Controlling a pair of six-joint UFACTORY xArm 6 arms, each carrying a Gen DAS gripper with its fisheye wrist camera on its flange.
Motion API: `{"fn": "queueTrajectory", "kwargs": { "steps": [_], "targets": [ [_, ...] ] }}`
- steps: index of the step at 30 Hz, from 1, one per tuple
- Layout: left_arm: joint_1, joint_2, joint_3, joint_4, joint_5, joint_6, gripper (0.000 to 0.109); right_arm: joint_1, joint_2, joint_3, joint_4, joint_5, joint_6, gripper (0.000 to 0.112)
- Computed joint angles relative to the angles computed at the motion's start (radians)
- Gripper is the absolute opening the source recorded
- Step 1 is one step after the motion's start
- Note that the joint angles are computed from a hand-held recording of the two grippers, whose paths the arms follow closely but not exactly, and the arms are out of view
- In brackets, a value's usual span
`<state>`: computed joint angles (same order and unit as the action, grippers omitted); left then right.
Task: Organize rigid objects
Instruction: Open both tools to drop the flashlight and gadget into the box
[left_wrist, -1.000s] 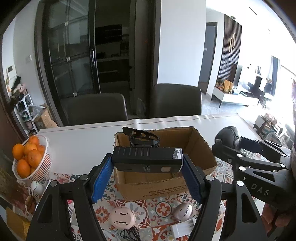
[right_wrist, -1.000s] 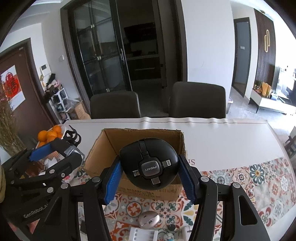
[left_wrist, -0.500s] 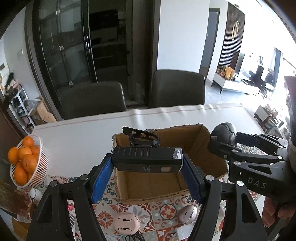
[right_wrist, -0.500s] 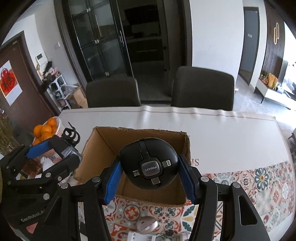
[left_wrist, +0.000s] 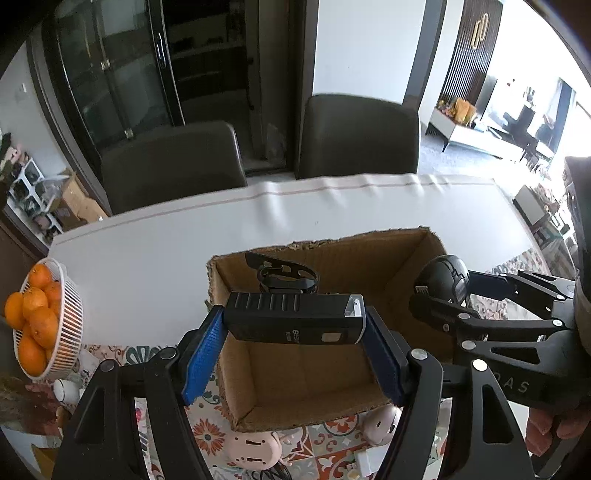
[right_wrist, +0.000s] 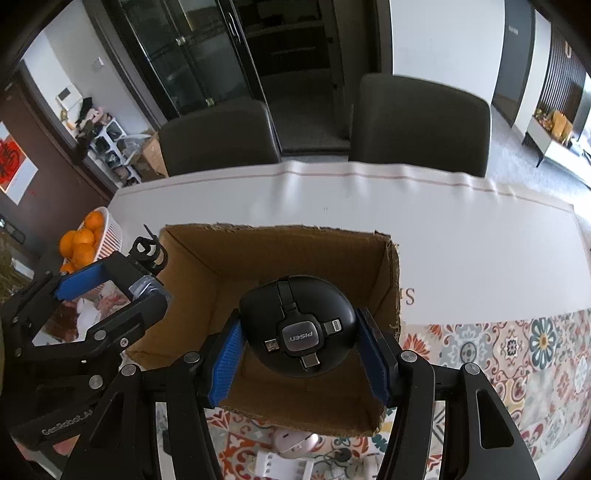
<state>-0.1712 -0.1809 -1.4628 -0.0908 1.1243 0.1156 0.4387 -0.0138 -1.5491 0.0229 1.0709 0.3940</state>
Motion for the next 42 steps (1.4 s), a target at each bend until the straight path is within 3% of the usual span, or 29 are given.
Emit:
{"fn": "queueTrajectory", "kwargs": {
  "steps": [9, 13, 26, 37, 42],
  "targets": [
    [0.008, 0.061, -0.044, -0.01, 0.08, -0.029, 0.072, -0.011, 0.072, -0.059, 0.03, 0.064, -0.019, 0.06],
    [0.002, 0.043, -0.025, 0.059, 0.061, -0.093, 0.089, -0.009, 0.082, -0.074, 0.002, 0.074, 0.013, 0.068],
    [-0.002, -0.016, -0.008, 0.08, 0.083, -0.112, 0.089, -0.002, 0.019, -0.018, -0.008, 0.043, 0.031, 0.071],
    [-0.009, -0.123, 0.054, 0.107, 0.078, -0.112, 0.089, 0.056, -0.095, 0.063, -0.138, 0.006, 0.128, 0.071],
    [-0.005, -0.193, 0.11, 0.147, 0.029, -0.127, 0.09, 0.087, -0.134, 0.083, -0.21, 0.007, 0.181, 0.071]
  ]
}}
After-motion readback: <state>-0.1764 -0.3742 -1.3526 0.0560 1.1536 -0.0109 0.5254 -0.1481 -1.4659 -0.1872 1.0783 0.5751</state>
